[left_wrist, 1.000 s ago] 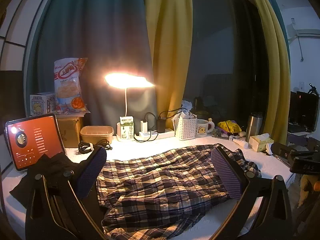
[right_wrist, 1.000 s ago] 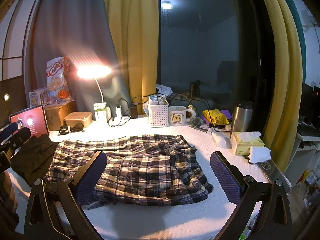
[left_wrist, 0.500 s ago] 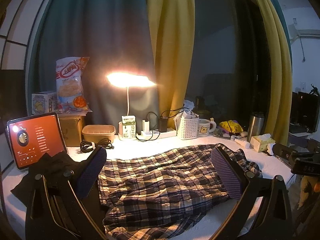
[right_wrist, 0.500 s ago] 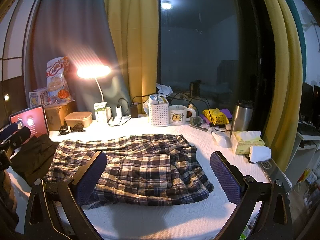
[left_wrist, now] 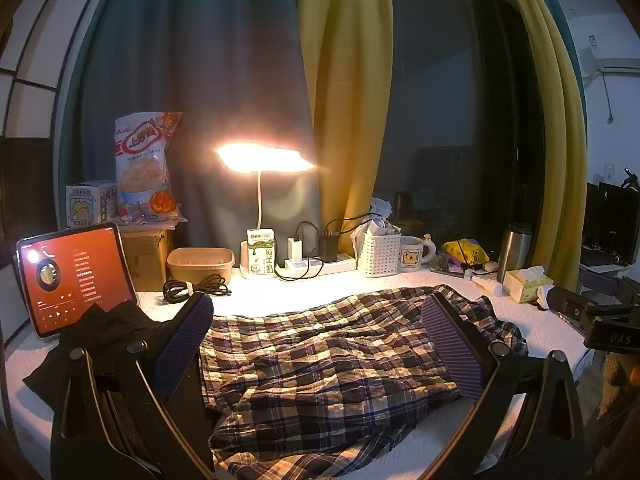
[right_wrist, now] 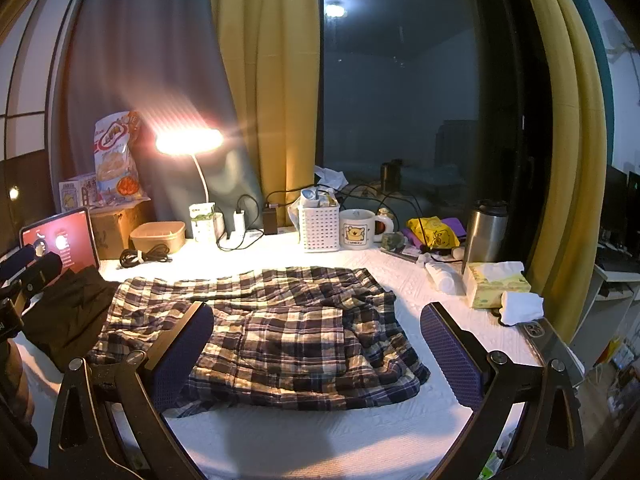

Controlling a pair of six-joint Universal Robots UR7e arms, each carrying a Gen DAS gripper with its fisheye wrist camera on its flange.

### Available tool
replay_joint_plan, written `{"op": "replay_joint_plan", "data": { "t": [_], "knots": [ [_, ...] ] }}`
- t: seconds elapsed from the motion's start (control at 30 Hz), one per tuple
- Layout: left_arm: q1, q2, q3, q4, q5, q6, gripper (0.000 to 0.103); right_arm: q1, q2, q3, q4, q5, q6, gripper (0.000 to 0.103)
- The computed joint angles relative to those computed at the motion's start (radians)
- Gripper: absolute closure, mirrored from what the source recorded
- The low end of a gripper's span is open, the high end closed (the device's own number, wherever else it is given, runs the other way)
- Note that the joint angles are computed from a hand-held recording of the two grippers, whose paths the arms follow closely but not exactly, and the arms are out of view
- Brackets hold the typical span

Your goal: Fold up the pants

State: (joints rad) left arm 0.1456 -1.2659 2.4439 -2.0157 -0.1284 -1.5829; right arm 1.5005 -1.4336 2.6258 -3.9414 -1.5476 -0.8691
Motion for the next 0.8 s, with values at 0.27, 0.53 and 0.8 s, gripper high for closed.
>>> {"op": "replay_joint_plan", "data": {
  "t": [0.27, 0.53, 0.8],
  "knots": [
    [0.0, 0.001, -0.001, 0.004, -0.002, -0.003, 0.0, 0.0, -0.002, 0.0, 0.003, 0.0, 0.0, 0.0],
    [0.0, -0.001, 0.001, 0.0, -0.002, 0.0, 0.0, 0.003, -0.004, -0.002, 0.008, -0.004, 0.001, 0.0],
    [-0.002, -0.006, -0.002, 0.047, -0.001, -0.041, 0.0, 0.001, 0.002, 0.002, -0.001, -0.003, 0.0, 0.0]
  ]
}}
